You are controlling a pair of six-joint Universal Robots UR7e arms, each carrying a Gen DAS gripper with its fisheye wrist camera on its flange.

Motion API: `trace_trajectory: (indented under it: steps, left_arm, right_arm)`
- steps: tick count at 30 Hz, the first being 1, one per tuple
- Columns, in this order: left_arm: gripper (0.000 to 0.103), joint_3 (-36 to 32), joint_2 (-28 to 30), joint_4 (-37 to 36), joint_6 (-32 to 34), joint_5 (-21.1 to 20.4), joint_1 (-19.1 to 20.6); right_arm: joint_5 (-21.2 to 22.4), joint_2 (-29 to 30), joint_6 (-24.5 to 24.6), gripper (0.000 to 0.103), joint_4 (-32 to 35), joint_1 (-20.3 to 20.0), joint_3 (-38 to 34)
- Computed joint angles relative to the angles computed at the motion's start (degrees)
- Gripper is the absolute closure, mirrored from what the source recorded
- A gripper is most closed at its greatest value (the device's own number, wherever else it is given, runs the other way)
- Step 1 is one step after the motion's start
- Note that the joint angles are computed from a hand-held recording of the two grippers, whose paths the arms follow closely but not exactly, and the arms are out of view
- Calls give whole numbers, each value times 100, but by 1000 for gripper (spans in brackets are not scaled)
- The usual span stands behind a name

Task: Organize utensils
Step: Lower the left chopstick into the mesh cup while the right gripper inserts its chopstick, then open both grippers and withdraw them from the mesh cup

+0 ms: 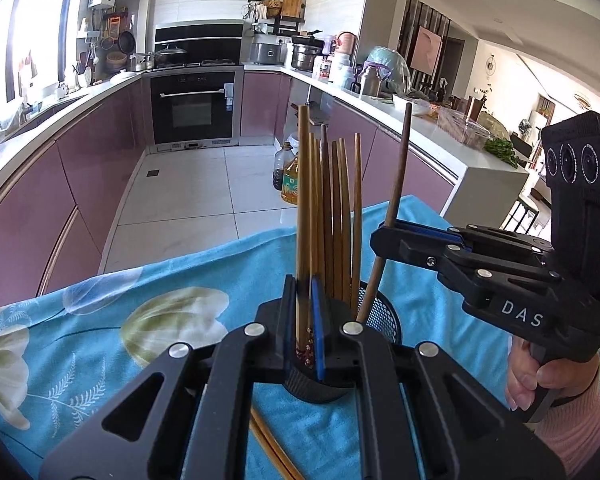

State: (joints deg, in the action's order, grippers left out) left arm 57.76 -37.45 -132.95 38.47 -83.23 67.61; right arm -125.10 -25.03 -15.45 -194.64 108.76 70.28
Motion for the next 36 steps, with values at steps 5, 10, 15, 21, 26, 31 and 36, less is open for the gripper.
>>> trace_trajectory:
  steps: [5,10,15,21,26,31,36]
  left_arm:
    - [90,47,-13,-96,-26,17,12]
    - [85,212,-121,-257,-35,-53,58]
    - [82,505,-313,-499,-2,-71,116]
    - [75,827,-568,-742,30,-167,240]
    - [70,1036,-761,-899,89,-147,341]
    - [68,1321,-958,-994,161,-14,449]
    - [67,1566,-1081,-958,174,186,570]
  right_arm:
    - [-38,27,26,86,-65,-12,-17]
    - [-1,14,0,85,-65,-13,18]
    - [22,-3,1,84,-80,-10,72]
    - [66,-68,54,80,-151,7,280]
    - [208,-167,-25,74,-388,93,619]
    - [346,-185,-140,69,-385,179,892]
    - [467,-165,-10,66,-205,174,1114]
